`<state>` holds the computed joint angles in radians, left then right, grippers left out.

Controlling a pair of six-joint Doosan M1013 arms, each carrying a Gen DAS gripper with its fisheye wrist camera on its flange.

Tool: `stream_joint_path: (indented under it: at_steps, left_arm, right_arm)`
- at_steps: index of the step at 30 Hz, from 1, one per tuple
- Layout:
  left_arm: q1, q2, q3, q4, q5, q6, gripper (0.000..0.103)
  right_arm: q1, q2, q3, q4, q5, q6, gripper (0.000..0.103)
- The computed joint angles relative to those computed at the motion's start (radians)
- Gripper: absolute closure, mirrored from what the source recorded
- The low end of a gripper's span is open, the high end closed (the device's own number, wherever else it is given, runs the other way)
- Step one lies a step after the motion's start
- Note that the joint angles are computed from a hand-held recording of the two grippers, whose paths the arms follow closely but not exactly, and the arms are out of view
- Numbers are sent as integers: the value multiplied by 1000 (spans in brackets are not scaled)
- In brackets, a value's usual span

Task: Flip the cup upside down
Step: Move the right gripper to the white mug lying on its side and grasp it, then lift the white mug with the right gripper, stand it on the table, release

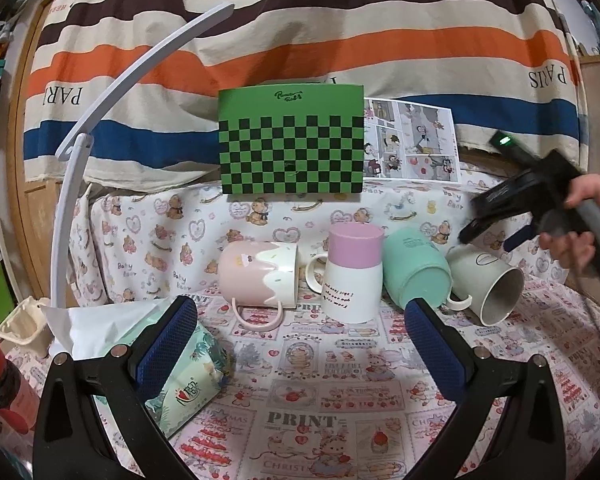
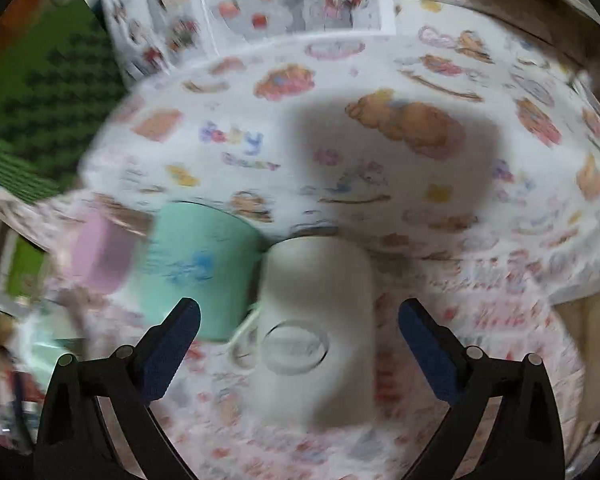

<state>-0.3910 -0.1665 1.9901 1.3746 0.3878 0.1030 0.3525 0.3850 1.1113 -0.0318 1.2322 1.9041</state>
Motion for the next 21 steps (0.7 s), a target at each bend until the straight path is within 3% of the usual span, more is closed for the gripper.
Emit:
stream_joint_path:
  at_steps: [3, 5, 8, 12, 14, 18, 21]
  left_arm:
    - [-1, 0, 0, 0, 2, 1, 0]
    - [-4, 1, -1, 3, 10, -3, 0]
    - [-10, 3, 0, 32, 36, -35, 0]
    - [-8, 4, 6, 93, 25, -93, 0]
    - [-6, 5, 6, 108, 10, -96, 0]
    - [1, 3, 4, 78, -10, -81, 0]
    - [-8, 9, -2, 65, 59, -112, 0]
  right_arm:
    - [-2, 37, -32, 11, 77, -17, 13]
    - [-3, 37, -24, 26, 80, -29, 13]
    - [10, 29, -2, -2, 81, -31, 24]
    - [16, -35, 99, 43, -26, 24, 25]
    - [35, -70, 140, -4, -70, 45, 25]
    - [56, -147, 228, 10, -158, 75, 25]
    - [66, -184, 262, 71, -178, 74, 25]
